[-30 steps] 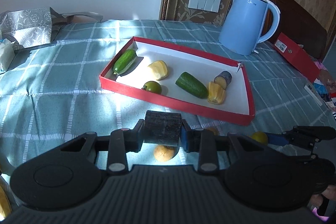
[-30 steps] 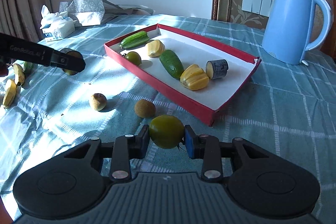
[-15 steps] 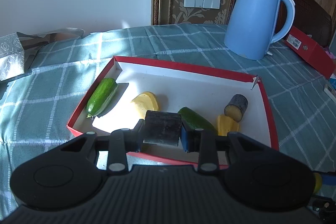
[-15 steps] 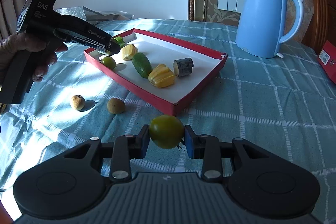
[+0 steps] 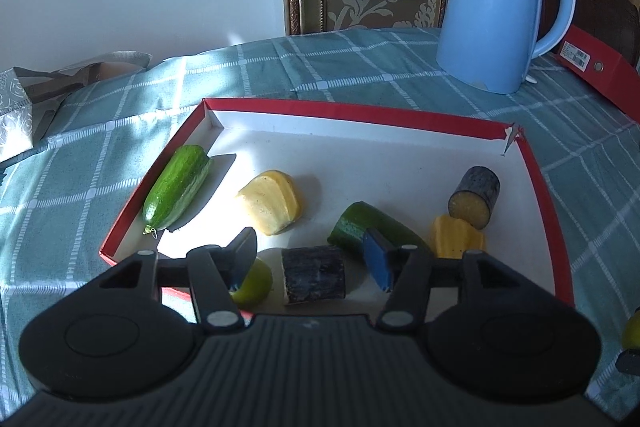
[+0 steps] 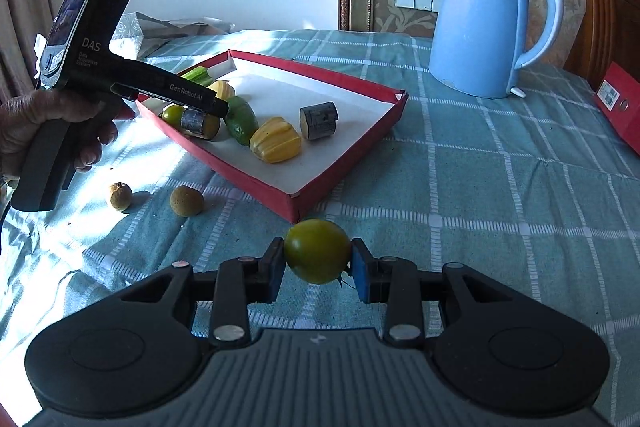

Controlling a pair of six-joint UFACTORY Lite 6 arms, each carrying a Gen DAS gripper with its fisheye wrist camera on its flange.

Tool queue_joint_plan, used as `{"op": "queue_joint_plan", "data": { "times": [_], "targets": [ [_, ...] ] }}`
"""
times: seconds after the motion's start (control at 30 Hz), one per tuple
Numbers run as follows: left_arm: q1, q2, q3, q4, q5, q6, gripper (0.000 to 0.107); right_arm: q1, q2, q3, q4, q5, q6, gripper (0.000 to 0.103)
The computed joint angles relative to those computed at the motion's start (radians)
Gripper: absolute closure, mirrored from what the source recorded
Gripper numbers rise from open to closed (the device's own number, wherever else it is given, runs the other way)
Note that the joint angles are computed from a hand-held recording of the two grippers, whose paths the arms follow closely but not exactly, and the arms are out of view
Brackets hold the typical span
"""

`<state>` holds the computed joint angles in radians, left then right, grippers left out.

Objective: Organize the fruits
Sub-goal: 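Lower the slice into the tray and open the left tool while the right holds the tomato, then lower the green tomato into the tray and open the right tool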

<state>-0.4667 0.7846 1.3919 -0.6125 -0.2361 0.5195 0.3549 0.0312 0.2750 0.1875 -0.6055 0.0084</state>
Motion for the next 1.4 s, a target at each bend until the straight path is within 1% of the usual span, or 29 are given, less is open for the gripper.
{"op": "queue_joint_plan", "data": {
  "times": [0.07, 0.17, 0.27, 0.3, 0.4, 0.47, 0.57, 0.63, 0.7, 0.73, 0.77, 0.83, 0.87, 0.93, 1.07, 1.13, 1.17, 1.2, 1.27, 1.33, 1.4],
  "targets": [
    [-0.001, -0.043, -0.05, 0.0, -0.021, -0.012, 0.05, 0.002, 0.002, 0.008, 0.0, 0.001, -0.006, 0.069],
    [0.009, -0.151, -0.181, 0.099, -0.072, -0.134, 0.049, 0.005, 0.008, 0.03, -0.003, 0.005, -0.018, 0.069],
    [0.041, -0.305, -0.36, 0.29, -0.113, -0.377, 0.046, 0.008, 0.01, 0.058, -0.006, 0.011, -0.024, 0.069],
    [0.047, -0.363, -0.426, 0.305, -0.129, -0.409, 0.044, 0.013, 0.009, 0.071, 0.0, 0.014, -0.035, 0.069],
    [0.06, -0.491, -0.581, 0.302, -0.164, -0.417, 0.041, 0.017, 0.031, 0.14, -0.009, 0.032, -0.063, 0.069],
    [0.059, -0.573, -0.682, 0.231, -0.174, -0.347, 0.041, 0.015, 0.085, 0.231, -0.016, 0.05, -0.087, 0.069],
    [0.081, -0.681, -0.808, 0.239, -0.167, -0.376, 0.04, 0.006, 0.197, 0.383, -0.036, 0.067, -0.103, 0.069],
    [0.088, -0.754, -0.89, 0.182, -0.167, -0.352, 0.037, -0.004, 0.275, 0.491, -0.056, 0.095, -0.091, 0.069],
    [0.094, -0.804, -0.944, 0.168, -0.162, -0.355, 0.037, -0.009, 0.385, 0.631, -0.043, 0.13, -0.122, 0.069],
    [0.09, -0.838, -0.979, 0.111, -0.166, -0.312, 0.037, -0.008, 0.449, 0.711, -0.008, 0.153, -0.169, 0.069],
    [0.093, -0.867, -1.005, 0.083, -0.161, -0.296, 0.037, -0.013, 0.496, 0.771, -0.002, 0.178, -0.173, 0.069],
    [0.095, -0.93, -1.058, 0.027, -0.156, -0.256, 0.036, -0.033, 0.606, 0.919, -0.056, 0.25, -0.101, 0.069],
    [0.09, -0.955, -1.077, -0.023, -0.156, -0.222, 0.034, -0.036, 0.644, 0.971, -0.056, 0.276, -0.108, 0.069],
    [0.092, -0.997, -1.109, -0.086, -0.145, -0.18, 0.034, -0.029, 0.731, 1.081, 0.034, 0.308, -0.221, 0.069],
    [0.083, -1.052, -1.155, -0.201, -0.14, -0.108, 0.033, -0.016, 0.869, 1.265, 0.133, 0.392, -0.365, 0.069],
    [0.078, -1.063, -1.165, -0.234, -0.14, -0.084, 0.033, -0.006, 0.923, 1.334, 0.241, 0.421, -0.486, 0.069],
    [0.072, -1.065, -1.168, -0.248, -0.143, -0.073, 0.033, -0.004, 0.94, 1.357, 0.267, 0.439, -0.513, 0.069],
    [0.061, -1.061, -1.169, -0.27, -0.151, -0.055, 0.033, -0.005, 0.955, 1.381, 0.257, 0.463, -0.498, 0.068],
    [0.058, -1.05, -1.163, -0.248, -0.146, -0.076, 0.033, -0.006, 0.927, 1.343, 0.197, 0.436, -0.426, 0.066],
    [0.041, -1.025, -1.149, -0.231, -0.161, -0.085, 0.033, -0.009, 0.84, 1.226, 0.069, 0.366, -0.286, 0.065],
    [0.032, -0.987, -1.124, -0.177, -0.165, -0.127, 0.032, -0.022, 0.706, 1.059, -0.07, 0.301, -0.123, 0.062]
  ]
}}
